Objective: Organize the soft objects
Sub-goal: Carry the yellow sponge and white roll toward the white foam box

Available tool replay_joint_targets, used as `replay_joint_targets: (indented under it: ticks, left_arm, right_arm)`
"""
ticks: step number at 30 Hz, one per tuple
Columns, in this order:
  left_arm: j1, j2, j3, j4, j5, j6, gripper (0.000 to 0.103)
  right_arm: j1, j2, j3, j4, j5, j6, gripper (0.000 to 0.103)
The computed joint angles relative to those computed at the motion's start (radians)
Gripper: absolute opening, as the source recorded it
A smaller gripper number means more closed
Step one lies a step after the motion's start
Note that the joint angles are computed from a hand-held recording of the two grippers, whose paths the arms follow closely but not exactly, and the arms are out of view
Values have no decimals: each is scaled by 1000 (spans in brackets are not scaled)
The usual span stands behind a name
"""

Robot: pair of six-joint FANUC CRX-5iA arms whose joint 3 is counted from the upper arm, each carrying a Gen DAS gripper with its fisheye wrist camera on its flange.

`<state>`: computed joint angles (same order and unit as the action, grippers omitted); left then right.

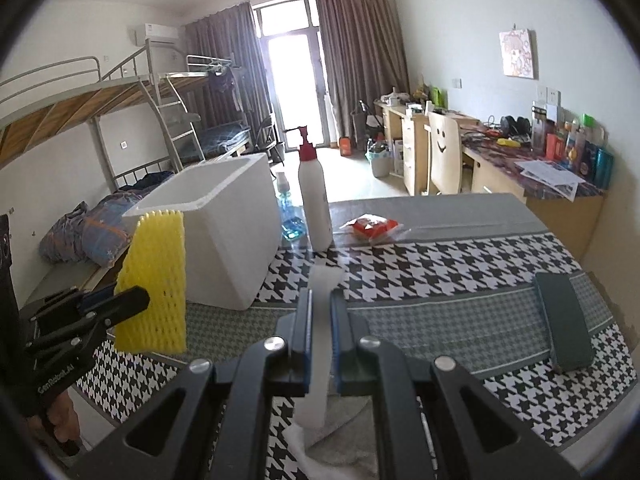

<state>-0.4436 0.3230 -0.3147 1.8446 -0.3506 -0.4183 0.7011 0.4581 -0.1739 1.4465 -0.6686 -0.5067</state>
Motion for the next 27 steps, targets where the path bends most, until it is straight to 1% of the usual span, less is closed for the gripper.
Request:
replay_joint_targets:
  ticks: [11, 15, 21, 27]
  left_arm:
    - [-1, 0, 37, -20, 6, 22, 19]
    - [-11, -1, 45, 25, 10, -11, 19]
    - [-20, -6, 51, 62, 15, -48, 19]
    - [-31, 4, 69, 83, 27, -66, 19]
  right_arm:
    - [-14, -5, 12, 46, 4, 9, 11]
    - [-17, -8, 18, 61, 3, 13, 11]
    - [-28, -21, 7, 113, -2, -15, 11]
    - [-34, -17, 24, 106, 0, 10, 11]
